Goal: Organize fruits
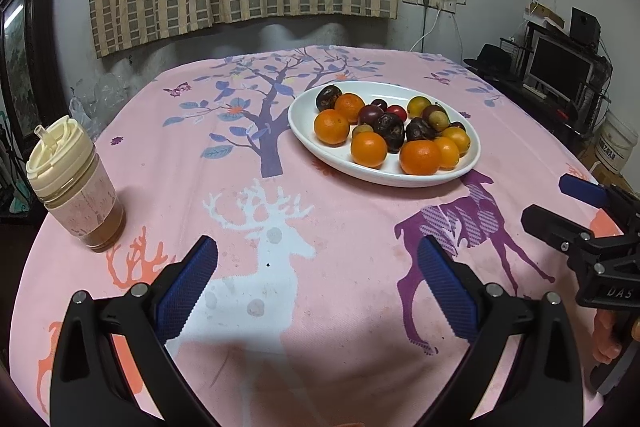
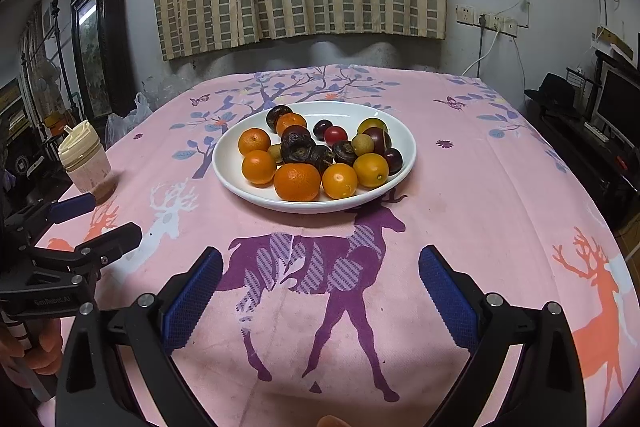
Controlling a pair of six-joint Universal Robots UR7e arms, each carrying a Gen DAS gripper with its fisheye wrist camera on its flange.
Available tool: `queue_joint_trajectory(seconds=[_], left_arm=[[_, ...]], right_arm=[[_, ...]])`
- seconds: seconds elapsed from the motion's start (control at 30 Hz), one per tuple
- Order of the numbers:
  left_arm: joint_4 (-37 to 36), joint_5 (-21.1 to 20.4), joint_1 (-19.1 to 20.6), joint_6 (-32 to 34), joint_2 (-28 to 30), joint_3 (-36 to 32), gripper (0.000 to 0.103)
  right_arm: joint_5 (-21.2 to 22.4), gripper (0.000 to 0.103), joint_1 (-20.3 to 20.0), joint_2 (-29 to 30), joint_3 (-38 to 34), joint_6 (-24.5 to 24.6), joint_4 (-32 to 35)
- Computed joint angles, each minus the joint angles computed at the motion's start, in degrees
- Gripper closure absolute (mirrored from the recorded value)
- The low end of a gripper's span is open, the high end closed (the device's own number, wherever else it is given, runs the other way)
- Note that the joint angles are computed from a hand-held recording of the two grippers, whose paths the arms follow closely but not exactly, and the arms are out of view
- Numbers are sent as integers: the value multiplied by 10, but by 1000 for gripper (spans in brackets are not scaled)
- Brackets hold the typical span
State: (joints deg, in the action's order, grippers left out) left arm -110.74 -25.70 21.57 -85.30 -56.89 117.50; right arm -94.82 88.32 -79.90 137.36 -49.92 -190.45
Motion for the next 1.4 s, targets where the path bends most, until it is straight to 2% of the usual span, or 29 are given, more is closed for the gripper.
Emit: queue_joint_trajectory(seconds=[0.5, 1.4], left_arm=[[36, 3, 0, -25, 0, -3, 5], [40, -3, -3, -27, -3, 0, 5]], right_arm=[[-12, 4, 2, 8, -3, 4, -5], [-24, 4, 2, 17, -4, 0, -14]])
